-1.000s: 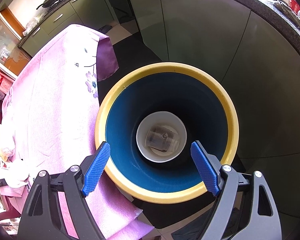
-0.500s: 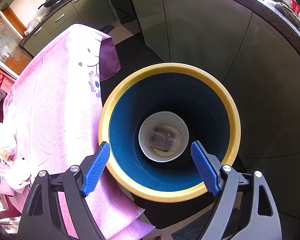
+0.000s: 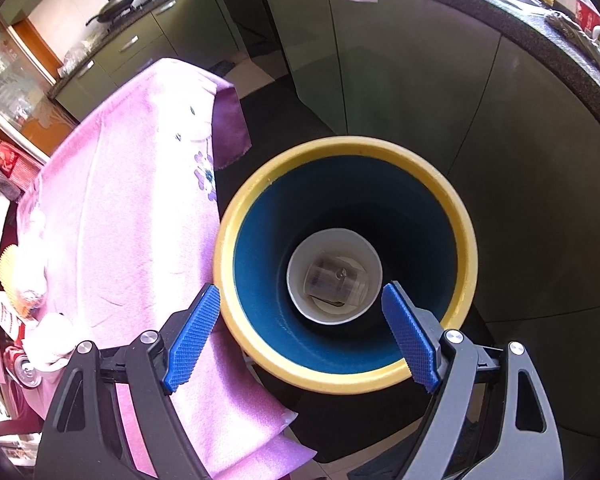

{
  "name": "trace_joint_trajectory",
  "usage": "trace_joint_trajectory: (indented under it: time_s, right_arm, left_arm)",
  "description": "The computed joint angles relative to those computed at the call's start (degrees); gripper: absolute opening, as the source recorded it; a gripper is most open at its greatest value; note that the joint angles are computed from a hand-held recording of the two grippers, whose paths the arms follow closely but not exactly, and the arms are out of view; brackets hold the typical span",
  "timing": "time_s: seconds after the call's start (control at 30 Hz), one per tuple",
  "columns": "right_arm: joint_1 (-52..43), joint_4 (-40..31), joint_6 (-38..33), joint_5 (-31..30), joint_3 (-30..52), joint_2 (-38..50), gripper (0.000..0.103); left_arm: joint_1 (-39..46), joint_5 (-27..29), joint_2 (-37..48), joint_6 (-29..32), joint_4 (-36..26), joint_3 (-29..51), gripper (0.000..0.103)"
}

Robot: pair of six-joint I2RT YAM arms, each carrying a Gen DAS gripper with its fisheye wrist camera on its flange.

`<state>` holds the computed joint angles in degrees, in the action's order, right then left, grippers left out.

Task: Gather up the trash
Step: 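Carry the purple box over the bin and open the left tool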

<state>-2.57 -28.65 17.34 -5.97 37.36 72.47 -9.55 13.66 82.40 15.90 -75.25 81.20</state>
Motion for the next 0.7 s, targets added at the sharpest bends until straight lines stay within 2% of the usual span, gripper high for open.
trace_joint_trajectory:
  time_s: [0.17, 0.33, 0.5, 0.7]
  right_arm:
    - [-3.2, -4.1, -0.1, -1.9, -3.4, -12.7, 0.082]
    - [-8.6, -13.3, -2.7, -3.8, -5.9, -28.0, 0.083]
    - [-14.1, -23.3, -6.9, -5.0, -6.2, -39.5, 0.083]
    - [-29.3, -33.5, -18.8, -12.8, -5.6, -45.9, 0.084]
  left_arm:
    - [-11.4, 1.7, 2.3, -4.2, 1.1, 6.3, 0.052]
    - [-24.4, 2.2, 11.8, -9.3, 5.4, 13.6, 0.052]
    - [-33.4, 2.8, 27.8, -12.9, 10.1, 24.4, 0.052]
    - [-38.8, -0.4, 50.6, -15.7, 10.0, 44.5, 0.052]
